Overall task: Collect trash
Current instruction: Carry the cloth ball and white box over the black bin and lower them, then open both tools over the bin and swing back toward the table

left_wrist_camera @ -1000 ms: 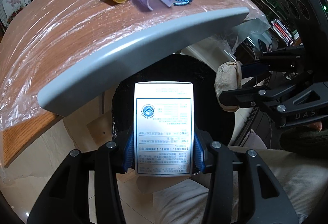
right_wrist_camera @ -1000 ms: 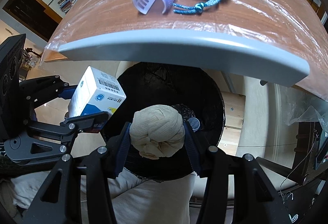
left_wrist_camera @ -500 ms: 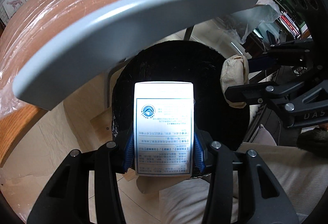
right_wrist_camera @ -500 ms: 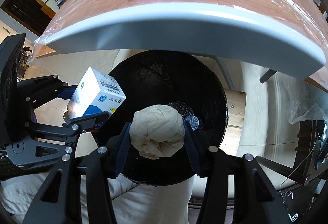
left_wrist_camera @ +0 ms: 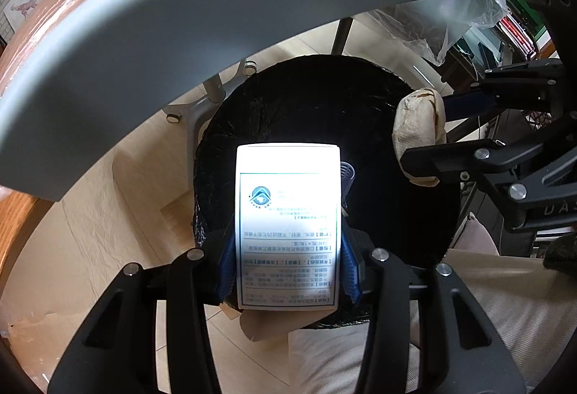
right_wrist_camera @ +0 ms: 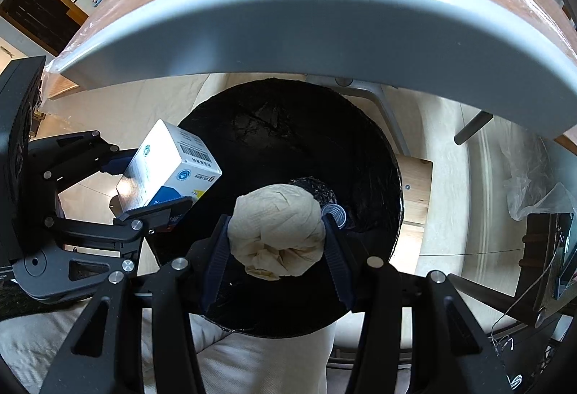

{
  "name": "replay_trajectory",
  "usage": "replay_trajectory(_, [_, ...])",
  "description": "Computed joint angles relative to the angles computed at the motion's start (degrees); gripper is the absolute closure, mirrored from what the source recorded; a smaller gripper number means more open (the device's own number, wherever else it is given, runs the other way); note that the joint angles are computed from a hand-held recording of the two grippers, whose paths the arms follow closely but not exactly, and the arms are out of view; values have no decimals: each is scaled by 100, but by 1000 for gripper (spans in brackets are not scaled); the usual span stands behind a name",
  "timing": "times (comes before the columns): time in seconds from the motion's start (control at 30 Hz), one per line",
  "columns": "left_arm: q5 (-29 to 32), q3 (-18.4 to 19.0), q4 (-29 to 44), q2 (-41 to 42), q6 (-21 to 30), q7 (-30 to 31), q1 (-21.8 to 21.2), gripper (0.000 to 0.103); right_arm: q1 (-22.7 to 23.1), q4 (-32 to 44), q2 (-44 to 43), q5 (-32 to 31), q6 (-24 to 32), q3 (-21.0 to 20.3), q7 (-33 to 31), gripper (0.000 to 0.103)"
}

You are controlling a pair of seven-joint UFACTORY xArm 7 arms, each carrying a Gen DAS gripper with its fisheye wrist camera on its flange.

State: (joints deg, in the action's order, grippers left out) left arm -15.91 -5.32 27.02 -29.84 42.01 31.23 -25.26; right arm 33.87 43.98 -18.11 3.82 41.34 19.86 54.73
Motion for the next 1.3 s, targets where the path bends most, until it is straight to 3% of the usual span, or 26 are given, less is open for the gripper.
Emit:
replay_trajectory(0.6, [7,46,-19,244,-346,104,4,55,-68,6,63,-316,73,66,312,53])
replay_trajectory(0.63, [-35,54,-14,235,-325,109,-14,49,-82,-33,38,-357,60,69,338,50])
replay_trajectory(0.67, [-56,53,-4,247,-347,100,-10,37,-100,-49,1,-407,87,80,383,40])
replay_trajectory(0.73, [-134,116,-17,176,-354,165,-22,33,-133,-140,-140,-505,56,101,474,27])
replay_trajectory(0.9, [-274,258,31,-63,-29,260,42,33,-124,-279,-583,-510,202,109,487,27])
replay_trajectory(1.13, [-699,664,255,-1145,551,580,148,32,-409,-31,-1617,-860,706,395,848,27])
replay_trajectory(1.2, [-908,687,386,-1383,357,533,157,18,-721,257,-1888,-1272,888,614,1000,23])
replay_trajectory(1.23, [-1047,724,435,-1492,135,531,138,9,-904,402,-1989,-1502,895,732,1066,15])
replay_trajectory(1.27, [-1138,771,454,-1561,-119,515,72,6,-1113,511,-2121,-1761,844,861,1152,4])
replay_trajectory(1.3, [-1392,784,462,-1663,-613,557,22,2,-1352,586,-2281,-2040,738,1012,1272,4])
